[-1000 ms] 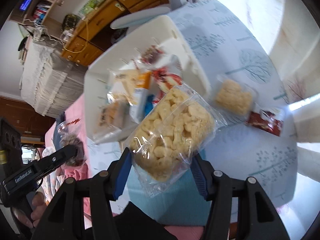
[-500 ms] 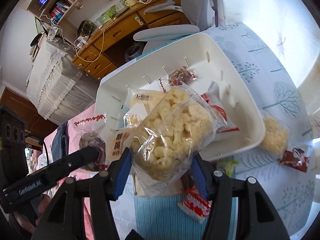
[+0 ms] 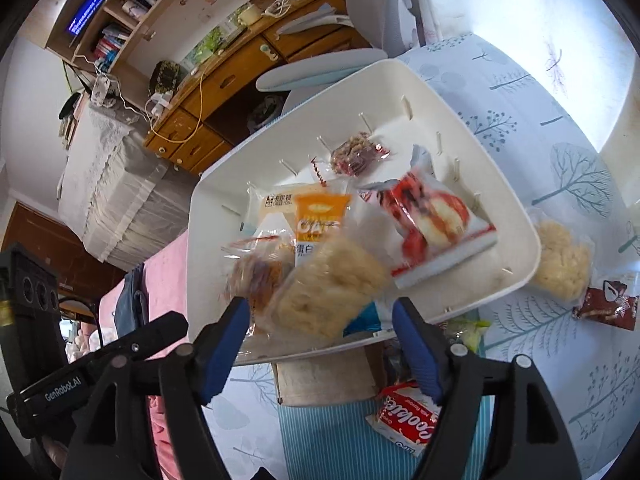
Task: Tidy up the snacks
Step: 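Withdraw both tools from the tray toward the remaining snacks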
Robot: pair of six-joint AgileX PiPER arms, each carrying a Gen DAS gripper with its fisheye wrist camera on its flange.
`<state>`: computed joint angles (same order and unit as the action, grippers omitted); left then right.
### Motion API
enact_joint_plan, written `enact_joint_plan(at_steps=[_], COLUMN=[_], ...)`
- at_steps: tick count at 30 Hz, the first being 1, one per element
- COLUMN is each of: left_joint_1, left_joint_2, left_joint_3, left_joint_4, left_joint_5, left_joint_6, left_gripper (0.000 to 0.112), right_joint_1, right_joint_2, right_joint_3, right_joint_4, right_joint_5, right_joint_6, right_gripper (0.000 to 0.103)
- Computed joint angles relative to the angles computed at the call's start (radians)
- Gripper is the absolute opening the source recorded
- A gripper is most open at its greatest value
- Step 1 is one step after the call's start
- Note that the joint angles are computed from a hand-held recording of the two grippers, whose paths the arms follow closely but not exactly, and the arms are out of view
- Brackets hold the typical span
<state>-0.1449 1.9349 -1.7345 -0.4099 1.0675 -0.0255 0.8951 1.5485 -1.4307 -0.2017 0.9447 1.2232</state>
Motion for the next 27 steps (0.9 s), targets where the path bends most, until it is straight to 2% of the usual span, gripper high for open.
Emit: enact_joint_plan(at_steps=[7, 15, 20, 27], left_joint_1=[-0.057, -0.159, -0.229, -0.346], left_joint_2=[-0.063, -0.160, -0.193, -0.202], left_joint_3=[0.060, 0.206, 0.264, 0.298], left_joint_4=[0.036, 0.082, 0.115, 0.201], left_joint_5=[-0.009, -0.078, -0.110, -0.147], left_joint_6=[-0.058, -0.189, -0.278, -0.435], left_gripper=[0.064, 0.065, 0.065, 0.072], right_joint_1=[0.019, 0.048, 0.092, 0.139], right_joint_2=[-0.062, -0.175, -0.263, -0.372], right_joint_3=[0.046, 0.133, 0.191, 0.258], right_joint_4=[0.003, 0.007, -0.012, -0.053], right_joint_5=[0.018, 0.055, 0.110, 0.222], right_joint_6=[-0.012, -0.037, -0.044, -0.049], right_gripper=[0.075, 0.075, 0.075, 0.075])
